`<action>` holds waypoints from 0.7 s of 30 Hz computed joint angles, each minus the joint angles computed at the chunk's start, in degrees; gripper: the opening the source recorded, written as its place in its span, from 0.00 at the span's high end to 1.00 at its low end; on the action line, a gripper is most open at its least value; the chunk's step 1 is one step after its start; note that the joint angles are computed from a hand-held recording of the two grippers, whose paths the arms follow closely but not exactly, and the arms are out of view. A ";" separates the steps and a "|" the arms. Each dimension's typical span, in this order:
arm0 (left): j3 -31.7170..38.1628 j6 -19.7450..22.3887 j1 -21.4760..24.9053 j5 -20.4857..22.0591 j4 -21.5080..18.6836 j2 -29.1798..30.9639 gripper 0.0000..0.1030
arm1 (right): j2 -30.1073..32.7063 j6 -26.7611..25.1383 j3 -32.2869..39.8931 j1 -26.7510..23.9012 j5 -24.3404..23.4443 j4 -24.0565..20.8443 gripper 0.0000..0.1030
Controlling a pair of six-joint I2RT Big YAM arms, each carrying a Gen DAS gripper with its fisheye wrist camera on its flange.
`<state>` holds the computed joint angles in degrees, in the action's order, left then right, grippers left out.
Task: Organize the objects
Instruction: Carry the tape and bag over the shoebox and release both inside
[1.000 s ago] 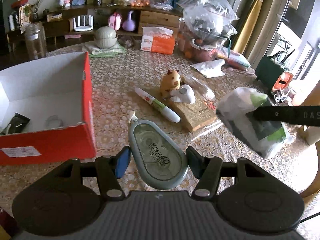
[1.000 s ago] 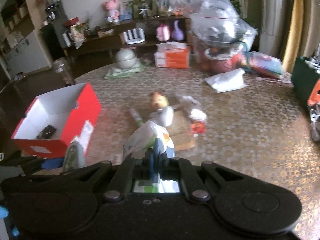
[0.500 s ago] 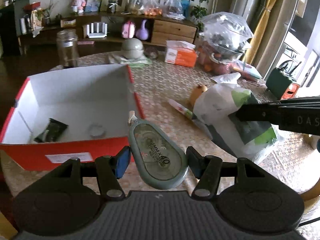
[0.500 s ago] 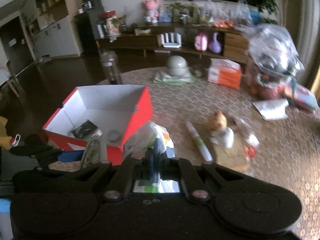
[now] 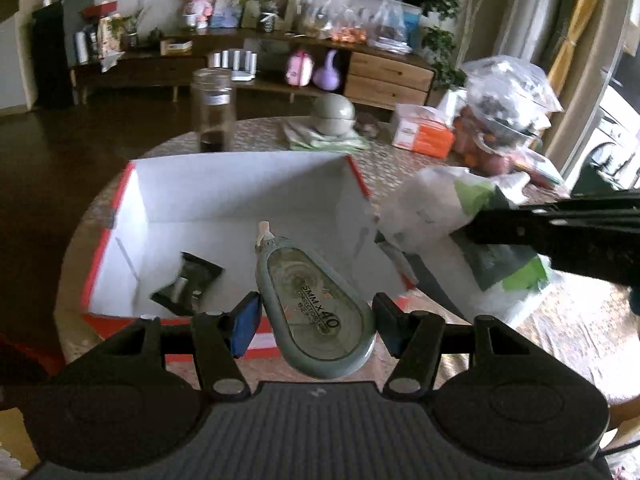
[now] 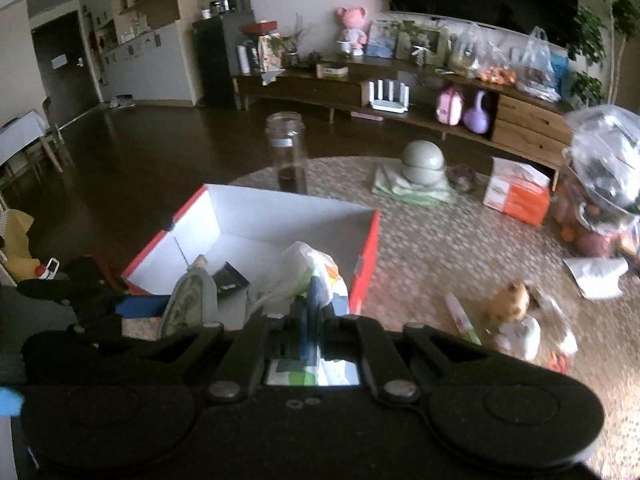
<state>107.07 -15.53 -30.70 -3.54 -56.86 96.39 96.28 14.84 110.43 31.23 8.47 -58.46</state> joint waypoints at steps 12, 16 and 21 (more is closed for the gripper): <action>8.07 3.20 6.08 -0.43 -2.53 6.44 0.41 | 9.91 -1.74 11.71 0.32 0.87 -1.96 0.95; 12.08 4.92 7.11 -1.04 -4.60 10.13 0.41 | 14.14 -1.40 16.66 -0.02 0.46 -3.70 0.95; 15.47 6.47 8.16 1.21 -6.77 14.06 0.41 | 18.72 -1.55 21.35 -0.36 -0.02 -5.94 0.95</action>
<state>122.54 -9.07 -22.54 -2.33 -63.63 110.45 115.00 13.29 131.77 30.87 8.44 -64.41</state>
